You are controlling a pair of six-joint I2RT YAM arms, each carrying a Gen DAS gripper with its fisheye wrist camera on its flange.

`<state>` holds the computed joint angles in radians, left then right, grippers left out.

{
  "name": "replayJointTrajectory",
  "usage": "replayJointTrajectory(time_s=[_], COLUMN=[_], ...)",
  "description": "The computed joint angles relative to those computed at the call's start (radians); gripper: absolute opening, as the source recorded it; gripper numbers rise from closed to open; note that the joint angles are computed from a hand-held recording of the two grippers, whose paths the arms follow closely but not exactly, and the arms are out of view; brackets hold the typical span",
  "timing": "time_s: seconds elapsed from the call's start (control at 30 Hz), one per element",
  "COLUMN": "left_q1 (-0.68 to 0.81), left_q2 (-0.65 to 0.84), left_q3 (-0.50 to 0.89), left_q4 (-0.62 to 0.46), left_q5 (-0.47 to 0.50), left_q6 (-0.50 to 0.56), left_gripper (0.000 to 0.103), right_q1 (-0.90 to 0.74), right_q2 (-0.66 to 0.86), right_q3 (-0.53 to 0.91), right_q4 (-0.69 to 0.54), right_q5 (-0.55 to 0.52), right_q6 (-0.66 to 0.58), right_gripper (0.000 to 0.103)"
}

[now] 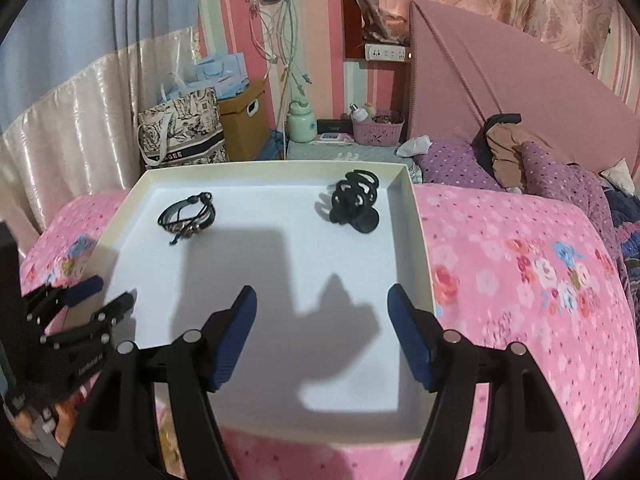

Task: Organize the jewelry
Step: 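Grasp the red knotted gourd pendant with the left gripper while the right grasps the beige scrunchie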

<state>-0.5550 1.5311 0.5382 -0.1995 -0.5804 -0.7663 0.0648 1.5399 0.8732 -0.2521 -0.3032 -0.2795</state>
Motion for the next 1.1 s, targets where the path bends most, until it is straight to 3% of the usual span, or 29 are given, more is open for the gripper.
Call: replayJointTrajectory(time_s=[0.07,0.2,0.33,0.4,0.47,0.53,0.57,0.6,0.7,0.77,1.03,1.1], left_q1=[-0.01,-0.043,-0.076,-0.139,-0.237,-0.321,-0.373,-0.412,-0.56,-0.622,-0.788,-0.792], left_q2=[0.012,0.044,-0.044,-0.081,-0.106,-0.135,-0.125,-0.118,-0.125,-0.16,-0.26,-0.284], left_q3=[0.004,0.033,-0.024,-0.039,-0.031,-0.029,-0.004,0.013,0.039,0.039,-0.023,-0.047], left_q4=[-0.006,-0.059,-0.071,-0.125,-0.246,-0.322,-0.418,-0.486,-0.681,-0.762,-0.898,-0.869], left_q5=[-0.017,-0.047,-0.022,-0.061,-0.132,-0.172,-0.204,-0.217,-0.268,-0.257,-0.135,-0.127], left_q6=[-0.002,-0.031,-0.087,-0.161,-0.293,-0.389,-0.49,-0.561,-0.802,-0.898,-1.153,-1.151], left_gripper=[0.051,0.051,0.05,0.049,0.058,0.06,0.07,0.073,0.073,0.073,0.073,0.073], right_q1=[-0.023,-0.075,-0.101,-0.106,-0.116,-0.137,-0.147,-0.158,-0.183,-0.194,-0.198,-0.18], right_q2=[-0.042,-0.095,-0.123,-0.159,-0.198,-0.244,-0.269,-0.295,-0.37,-0.405,-0.472,-0.486], right_q3=[-0.051,-0.099,-0.116,-0.146,-0.172,-0.198,-0.21,-0.223,-0.26,-0.277,-0.347,-0.361], right_q4=[0.024,0.027,-0.012,-0.026,-0.045,-0.076,-0.093,-0.11,-0.154,-0.187,-0.221,-0.216], right_q5=[-0.019,-0.07,-0.098,-0.09,-0.093,-0.105,-0.11,-0.119,-0.136,-0.143,-0.121,-0.104], right_q6=[-0.01,-0.019,-0.041,-0.065,-0.084,-0.109,-0.121,-0.135,-0.168,-0.19,-0.208,-0.2], right_gripper=[0.075,0.076,0.076,0.076,0.076,0.076,0.076,0.076,0.076,0.076,0.076,0.076])
